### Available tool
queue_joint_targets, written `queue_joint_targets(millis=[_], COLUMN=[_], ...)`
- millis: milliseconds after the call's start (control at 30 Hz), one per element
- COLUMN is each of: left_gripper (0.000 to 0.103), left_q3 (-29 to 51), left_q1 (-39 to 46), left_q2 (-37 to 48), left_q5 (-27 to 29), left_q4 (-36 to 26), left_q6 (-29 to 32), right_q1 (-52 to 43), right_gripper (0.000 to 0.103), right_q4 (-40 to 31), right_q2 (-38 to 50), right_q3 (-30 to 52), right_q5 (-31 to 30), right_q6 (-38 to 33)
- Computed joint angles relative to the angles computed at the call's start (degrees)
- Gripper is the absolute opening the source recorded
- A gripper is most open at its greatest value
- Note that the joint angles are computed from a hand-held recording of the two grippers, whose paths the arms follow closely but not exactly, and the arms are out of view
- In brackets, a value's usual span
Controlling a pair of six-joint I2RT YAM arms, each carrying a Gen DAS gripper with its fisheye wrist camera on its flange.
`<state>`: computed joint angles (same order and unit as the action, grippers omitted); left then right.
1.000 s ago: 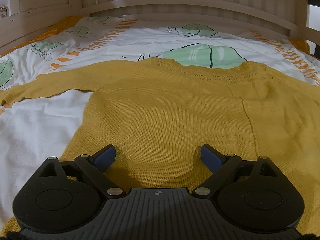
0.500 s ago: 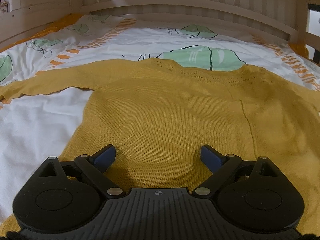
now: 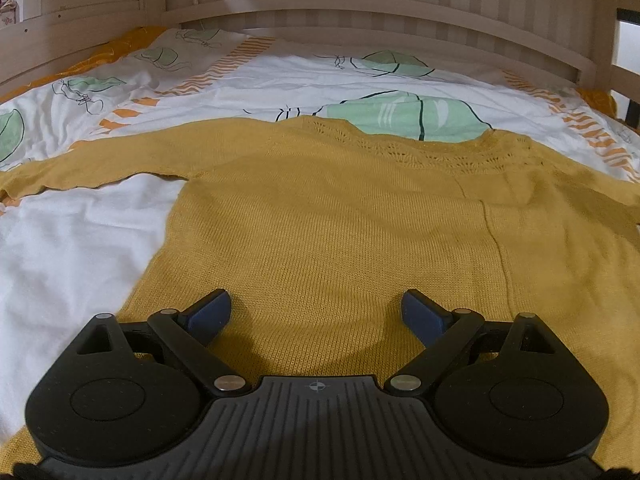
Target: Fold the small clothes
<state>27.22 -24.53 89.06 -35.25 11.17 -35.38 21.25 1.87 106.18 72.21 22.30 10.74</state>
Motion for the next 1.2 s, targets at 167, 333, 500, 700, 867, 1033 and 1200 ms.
queue_joint_targets(millis=[167, 333, 500, 700, 867, 1033, 1200], left_gripper=[0.094, 0.094, 0.095, 0.095, 0.095, 0.095, 0.095], left_q3=[-0.1, -0.1, -0.1, -0.1, -0.1, -0.1, -0.2], left_q1=[-0.3, -0.4, -0.5, -0.5, -0.5, -0.5, -0.5], left_q2=[0.2, 0.5, 0.5, 0.5, 0.6, 0.6, 0.5], left_q5=[-0.2, -0.5, -0.6, -0.6, -0.5, -0.4, -0.4], left_q4=[0.2, 0.4, 0.5, 0.5, 0.5, 0.8, 0.9], left_q6=[-0.1, -0.2, -0.1, -0.2, -0.2, -0.3, -0.3], right_q1=[-7.4, -12.5, -15.1, -20.4, -19.9, -17.2, -15.1], right_gripper=[0.098, 0.088, 0.046, 0.005, 0.005, 0.056, 0.071], right_q4=[1.1, 1.7, -5.1, -5.6, -6.2, -13.1, -11.5], right_q2=[4.5, 9.5, 13.3, 9.2, 3.2, 4.7, 9.8], right_q3=[0.9, 2.5, 6.8, 3.9, 2.9, 8.6, 10.2], right_q5=[2.7, 2.4, -2.7, -17.4, -21.5, -15.3, -7.8], right_q6=[-8.5, -14.4, -14.2, -4.2, -0.5, -1.6, -7.0])
